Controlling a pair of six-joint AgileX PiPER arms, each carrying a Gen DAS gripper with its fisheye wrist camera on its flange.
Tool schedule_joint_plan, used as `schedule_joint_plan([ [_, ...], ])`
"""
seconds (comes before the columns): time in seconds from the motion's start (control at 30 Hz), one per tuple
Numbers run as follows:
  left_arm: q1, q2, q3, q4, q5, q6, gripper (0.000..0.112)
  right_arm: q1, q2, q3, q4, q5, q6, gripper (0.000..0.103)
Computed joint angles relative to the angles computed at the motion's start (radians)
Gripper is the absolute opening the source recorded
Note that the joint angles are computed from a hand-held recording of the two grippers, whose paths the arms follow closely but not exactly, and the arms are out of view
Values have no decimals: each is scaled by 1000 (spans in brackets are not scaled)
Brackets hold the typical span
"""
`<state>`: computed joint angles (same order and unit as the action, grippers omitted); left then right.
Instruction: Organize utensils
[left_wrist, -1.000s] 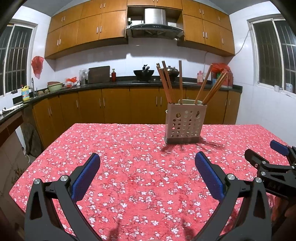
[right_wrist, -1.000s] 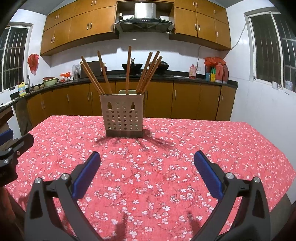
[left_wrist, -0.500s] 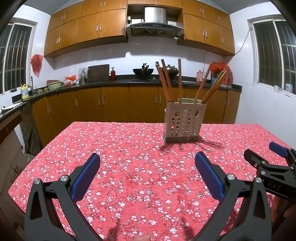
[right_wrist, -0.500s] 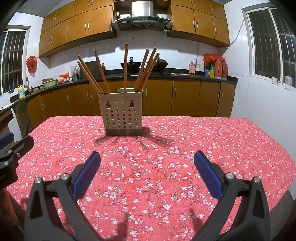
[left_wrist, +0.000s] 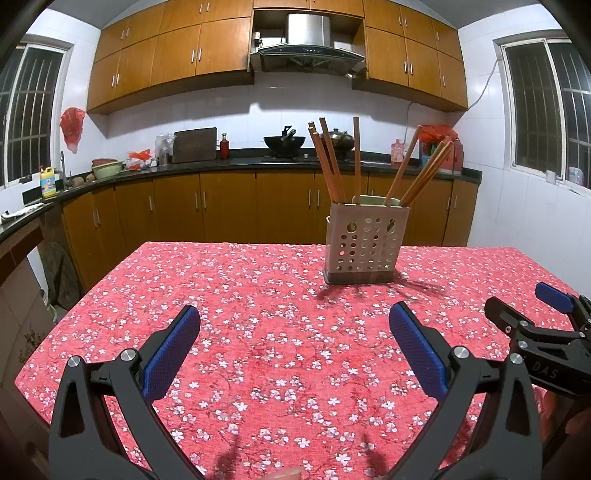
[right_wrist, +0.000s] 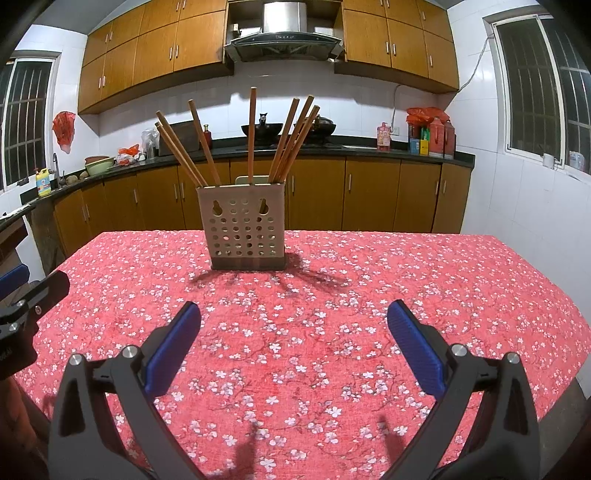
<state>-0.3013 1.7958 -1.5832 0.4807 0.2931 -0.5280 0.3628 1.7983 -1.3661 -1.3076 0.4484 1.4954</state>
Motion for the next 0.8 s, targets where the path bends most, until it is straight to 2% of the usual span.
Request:
schedule_joint_plan([
  [0.8, -1, 2, -3, -9, 4, 6, 101, 2, 2, -4, 8, 3, -8, 99],
])
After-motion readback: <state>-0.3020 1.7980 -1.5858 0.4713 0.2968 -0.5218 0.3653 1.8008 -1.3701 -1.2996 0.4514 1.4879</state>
